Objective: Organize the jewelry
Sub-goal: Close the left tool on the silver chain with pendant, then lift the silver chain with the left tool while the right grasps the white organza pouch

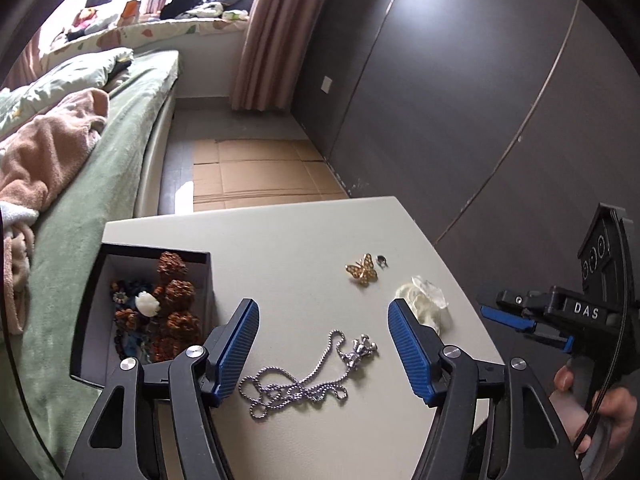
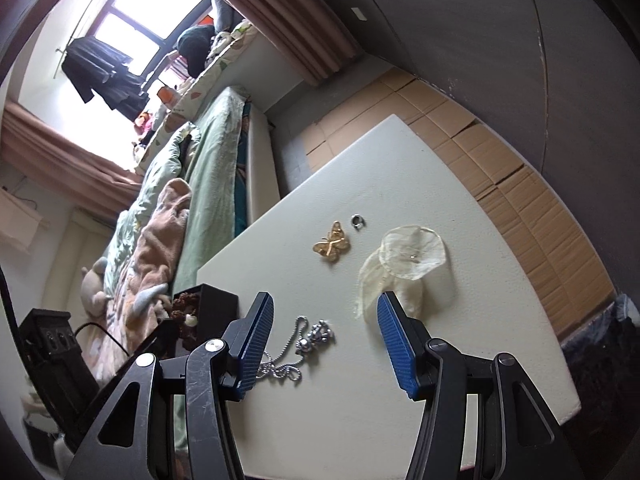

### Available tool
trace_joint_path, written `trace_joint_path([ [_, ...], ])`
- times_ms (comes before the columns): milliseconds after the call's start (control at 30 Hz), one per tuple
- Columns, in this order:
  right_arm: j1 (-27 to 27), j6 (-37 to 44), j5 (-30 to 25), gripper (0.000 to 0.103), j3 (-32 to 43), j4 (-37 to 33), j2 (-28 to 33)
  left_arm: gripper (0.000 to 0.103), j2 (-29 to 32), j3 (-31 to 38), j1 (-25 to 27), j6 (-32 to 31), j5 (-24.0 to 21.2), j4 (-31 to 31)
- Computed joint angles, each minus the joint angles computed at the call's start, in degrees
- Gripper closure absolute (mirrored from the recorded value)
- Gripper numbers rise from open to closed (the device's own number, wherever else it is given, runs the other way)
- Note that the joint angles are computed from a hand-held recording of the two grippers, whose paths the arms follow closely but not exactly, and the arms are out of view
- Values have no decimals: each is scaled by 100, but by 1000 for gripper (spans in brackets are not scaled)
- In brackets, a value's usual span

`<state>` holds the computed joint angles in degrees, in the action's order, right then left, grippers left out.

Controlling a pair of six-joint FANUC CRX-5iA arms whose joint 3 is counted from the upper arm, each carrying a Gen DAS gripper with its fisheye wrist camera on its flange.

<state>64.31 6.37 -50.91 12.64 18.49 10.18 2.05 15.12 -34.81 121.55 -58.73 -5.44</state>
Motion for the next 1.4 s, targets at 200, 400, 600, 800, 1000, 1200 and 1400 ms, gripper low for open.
trace_joint_path([
  [200, -97, -74, -392, 48, -78, -275, -102, 41, 483, 274, -175, -429, -326, 183],
  [400, -179, -95, -542, 48, -224, -381, -233, 44, 807, 461, -291, -570, -606, 214],
  [600, -214, -104, -688, 48, -263, -407, -278, 45, 1062, 593, -309, -585, -829, 178],
  [800, -239, 25, -821, 48, -50, -451, -93, 75, 1174, 578, -301, -631, -805, 267],
  [1000, -271, 421, -976, 48, 368, -531, 262, 84, 1029, 441, -300, -618, -666, 278],
  [1200, -258, 645, -1237, 48, 696, -472, 550, 85, 739, 261, -213, -466, -367, 278],
  [1400, -267, 948, -1438, 48, 1064, -540, 837, 85, 463, 139, -69, -302, -151, 238],
])
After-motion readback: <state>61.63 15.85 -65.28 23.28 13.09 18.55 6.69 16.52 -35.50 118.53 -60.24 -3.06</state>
